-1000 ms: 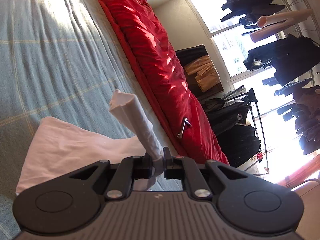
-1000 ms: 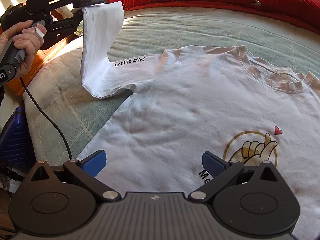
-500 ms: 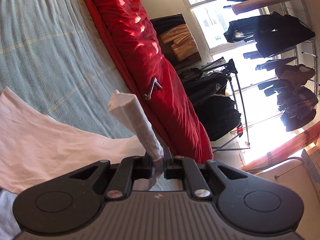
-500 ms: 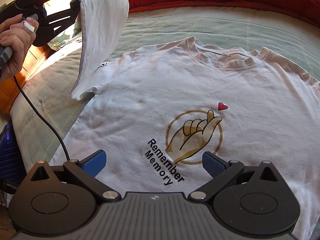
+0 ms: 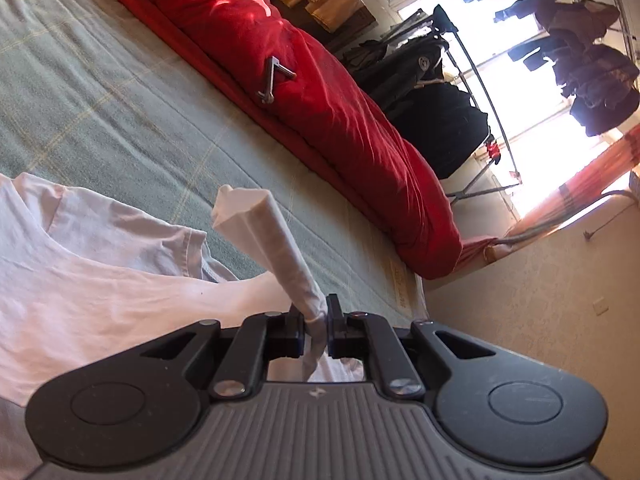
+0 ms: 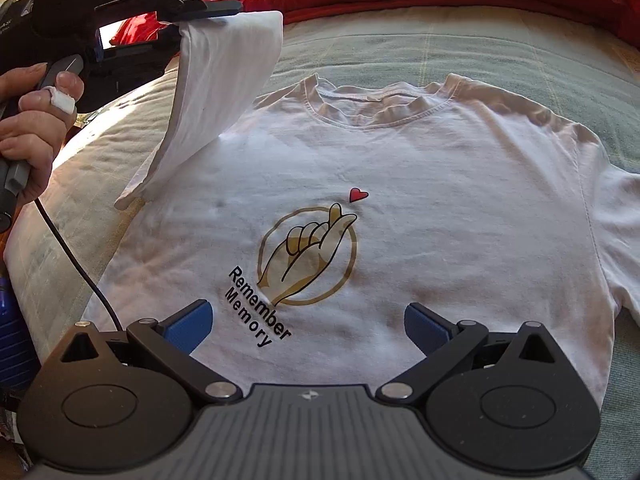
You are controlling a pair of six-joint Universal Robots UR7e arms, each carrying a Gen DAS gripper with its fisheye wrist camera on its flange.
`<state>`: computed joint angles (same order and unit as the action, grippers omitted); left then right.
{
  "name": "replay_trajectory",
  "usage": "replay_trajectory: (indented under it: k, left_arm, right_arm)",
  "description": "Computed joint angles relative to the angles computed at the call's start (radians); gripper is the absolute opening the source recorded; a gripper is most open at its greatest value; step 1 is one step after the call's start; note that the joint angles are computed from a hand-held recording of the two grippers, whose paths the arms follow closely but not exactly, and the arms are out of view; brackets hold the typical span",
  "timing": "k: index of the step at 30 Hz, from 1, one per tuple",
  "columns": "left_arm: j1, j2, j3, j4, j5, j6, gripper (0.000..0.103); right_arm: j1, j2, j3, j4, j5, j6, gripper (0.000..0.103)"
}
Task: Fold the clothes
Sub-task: 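Carry the held sleeve cuff across the shirt front with the left tool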
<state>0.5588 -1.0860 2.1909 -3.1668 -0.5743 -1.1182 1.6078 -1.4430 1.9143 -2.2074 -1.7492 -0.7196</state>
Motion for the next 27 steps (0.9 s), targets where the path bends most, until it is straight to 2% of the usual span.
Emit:
replay_trajectory:
  k: [3, 7, 15, 19, 27]
  left_arm:
    - [0.01, 0.026, -0.047, 0.112, -0.038, 0.041, 0.008]
    - [0.015, 0.064, -0.099, 0.27, -0.042, 0.046, 0.008]
    - [0.014, 0.142, -0.19, 0.41, -0.046, 0.084, 0.008]
    - [0.015, 0.179, -0.234, 0.448, -0.052, 0.126, 0.008]
    - [0.028, 0.239, -0.289, 0.424, -0.075, 0.194, 0.008]
  right_arm:
    - [-0.004, -0.016, 0.012, -0.039, -0.015, -0.02, 0.103]
    - [-0.015, -0.038, 0.02, -0.066, -0.03, -0.011, 0.103]
    - [-0.03, -0.05, 0.017, -0.092, -0.077, 0.021, 0.103]
    - [-0.038, -0.051, 0.02, -0.12, -0.093, 0.037, 0.103]
    - [-0.051, -0.053, 0.026, -0.151, -0.113, 0.044, 0.103]
